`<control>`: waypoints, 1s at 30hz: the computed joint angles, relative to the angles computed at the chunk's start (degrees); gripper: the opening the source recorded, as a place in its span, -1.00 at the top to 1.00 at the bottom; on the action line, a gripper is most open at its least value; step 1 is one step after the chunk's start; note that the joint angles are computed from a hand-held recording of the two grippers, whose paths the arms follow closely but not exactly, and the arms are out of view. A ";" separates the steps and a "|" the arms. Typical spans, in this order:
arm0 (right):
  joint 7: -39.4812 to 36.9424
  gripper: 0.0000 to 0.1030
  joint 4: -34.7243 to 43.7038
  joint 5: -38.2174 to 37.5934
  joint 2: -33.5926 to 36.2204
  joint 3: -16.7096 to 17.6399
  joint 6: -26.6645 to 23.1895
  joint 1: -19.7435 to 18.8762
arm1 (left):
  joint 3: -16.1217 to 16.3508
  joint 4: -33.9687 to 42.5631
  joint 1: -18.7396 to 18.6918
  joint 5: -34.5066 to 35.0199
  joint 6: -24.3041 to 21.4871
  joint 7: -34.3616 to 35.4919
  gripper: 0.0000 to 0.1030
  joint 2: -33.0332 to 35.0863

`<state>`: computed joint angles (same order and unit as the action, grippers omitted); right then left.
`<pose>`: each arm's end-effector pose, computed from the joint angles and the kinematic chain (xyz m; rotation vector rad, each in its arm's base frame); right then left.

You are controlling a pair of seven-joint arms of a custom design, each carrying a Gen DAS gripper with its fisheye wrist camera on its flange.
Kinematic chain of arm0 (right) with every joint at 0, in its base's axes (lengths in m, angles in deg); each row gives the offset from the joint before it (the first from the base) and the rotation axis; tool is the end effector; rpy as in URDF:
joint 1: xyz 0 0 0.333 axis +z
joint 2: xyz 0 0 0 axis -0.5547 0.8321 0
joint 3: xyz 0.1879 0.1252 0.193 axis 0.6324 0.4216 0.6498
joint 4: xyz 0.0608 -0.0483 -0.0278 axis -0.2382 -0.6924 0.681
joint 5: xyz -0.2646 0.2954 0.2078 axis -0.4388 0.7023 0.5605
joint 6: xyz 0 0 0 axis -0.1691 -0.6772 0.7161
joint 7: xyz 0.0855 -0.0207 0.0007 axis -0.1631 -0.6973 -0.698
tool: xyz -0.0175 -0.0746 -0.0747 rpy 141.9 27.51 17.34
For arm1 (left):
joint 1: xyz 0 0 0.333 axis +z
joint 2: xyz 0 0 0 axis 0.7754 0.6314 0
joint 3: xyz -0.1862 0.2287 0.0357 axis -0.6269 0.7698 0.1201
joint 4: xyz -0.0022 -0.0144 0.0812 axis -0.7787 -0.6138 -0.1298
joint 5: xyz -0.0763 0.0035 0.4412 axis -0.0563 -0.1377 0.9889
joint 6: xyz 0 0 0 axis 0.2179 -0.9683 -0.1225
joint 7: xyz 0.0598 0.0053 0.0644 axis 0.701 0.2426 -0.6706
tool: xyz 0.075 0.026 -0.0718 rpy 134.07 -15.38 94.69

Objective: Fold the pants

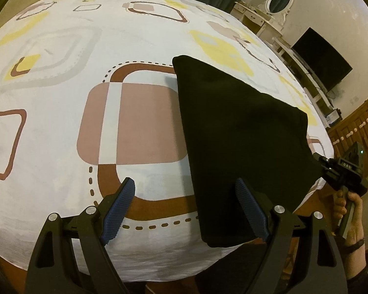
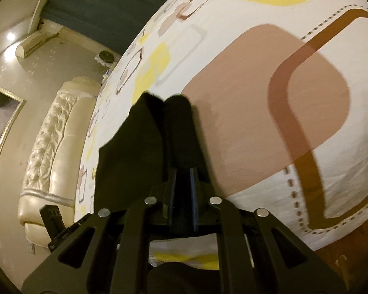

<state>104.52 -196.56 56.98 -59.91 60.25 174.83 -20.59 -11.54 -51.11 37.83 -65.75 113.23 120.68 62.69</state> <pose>0.5650 0.0997 0.4334 -1.5250 1.6827 0.3067 0.4549 -0.2892 0.4660 -2.2757 1.7083 -0.9326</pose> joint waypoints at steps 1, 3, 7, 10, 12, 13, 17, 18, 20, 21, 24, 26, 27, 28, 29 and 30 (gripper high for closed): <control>1.28 0.26 -0.30 -0.65 -0.48 -0.03 0.67 -0.35 | 0.94 -0.37 -0.87 -1.43 0.81 1.28 -0.61 -0.07; 1.09 0.00 -1.06 0.60 -1.50 -0.55 1.63 -0.42 | 2.37 -0.92 -2.24 -4.20 1.93 3.79 -0.61 -0.19; -1.64 -0.21 -1.32 5.19 -2.05 -1.96 -0.20 -0.25 | 6.20 -1.86 -6.59 -14.08 5.34 11.61 -0.61 0.47; -2.51 -0.23 -0.71 5.36 -1.08 -1.76 -2.23 -0.48 | 8.84 -2.05 -10.12 -23.38 7.75 17.75 -0.61 1.50; -2.40 -0.23 -0.24 5.15 -0.20 -1.37 -3.46 -0.64 | 10.51 -2.09 -12.48 -30.32 9.11 22.36 -0.61 2.11; -2.51 -0.24 -0.10 5.28 0.08 -1.21 -3.96 -0.74 | 11.25 -1.89 -13.55 -33.73 9.53 24.76 -0.61 2.54; -3.07 -0.25 0.77 4.80 1.27 -0.42 -6.41 -1.11 | 12.25 -0.10 -15.31 -43.87 10.00 32.29 -0.61 4.71; -3.28 -0.26 0.97 4.69 1.47 -0.28 -6.92 -1.18 | 12.09 0.28 -15.29 -45.73 10.20 33.66 -0.61 5.17; -3.64 -0.34 1.16 4.67 1.70 -0.02 -7.46 -1.33 | 11.56 1.06 -14.97 -48.80 10.38 36.26 -0.61 5.86; -3.81 -0.36 1.22 4.67 1.80 0.08 -7.69 -1.38 | 11.30 1.57 -14.75 -50.24 10.21 37.58 -0.61 6.23; -3.59 -0.37 1.65 3.46 2.29 0.53 -8.25 -1.52 | 10.80 3.36 -14.39 -55.26 9.57 42.50 -0.61 7.60; -3.52 -0.37 1.96 3.20 2.82 0.82 -8.41 -1.44 | 9.96 4.22 -13.62 -57.03 9.08 44.26 -0.61 8.35; -3.63 -0.38 1.96 3.41 2.96 0.94 -8.39 -1.40 | 9.55 4.64 -13.35 -57.97 9.09 45.19 -0.61 8.77; -3.78 -0.38 1.99 3.55 3.13 1.01 -8.47 -1.40 | 9.19 4.87 -13.00 -58.63 9.01 45.90 -0.61 8.99; -3.83 -0.38 2.04 3.61 3.26 1.16 -8.35 -1.36 | 8.86 5.22 -12.77 -59.34 8.98 46.69 -0.61 9.32; -4.05 -0.39 2.11 3.68 3.36 1.25 -8.31 -1.35 | 8.54 5.47 -12.49 -59.80 8.88 47.30 -0.61 9.54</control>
<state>100.47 -194.44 60.66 -56.55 61.50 166.53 -21.94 -2.99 -45.64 25.34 -125.55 122.11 167.98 72.23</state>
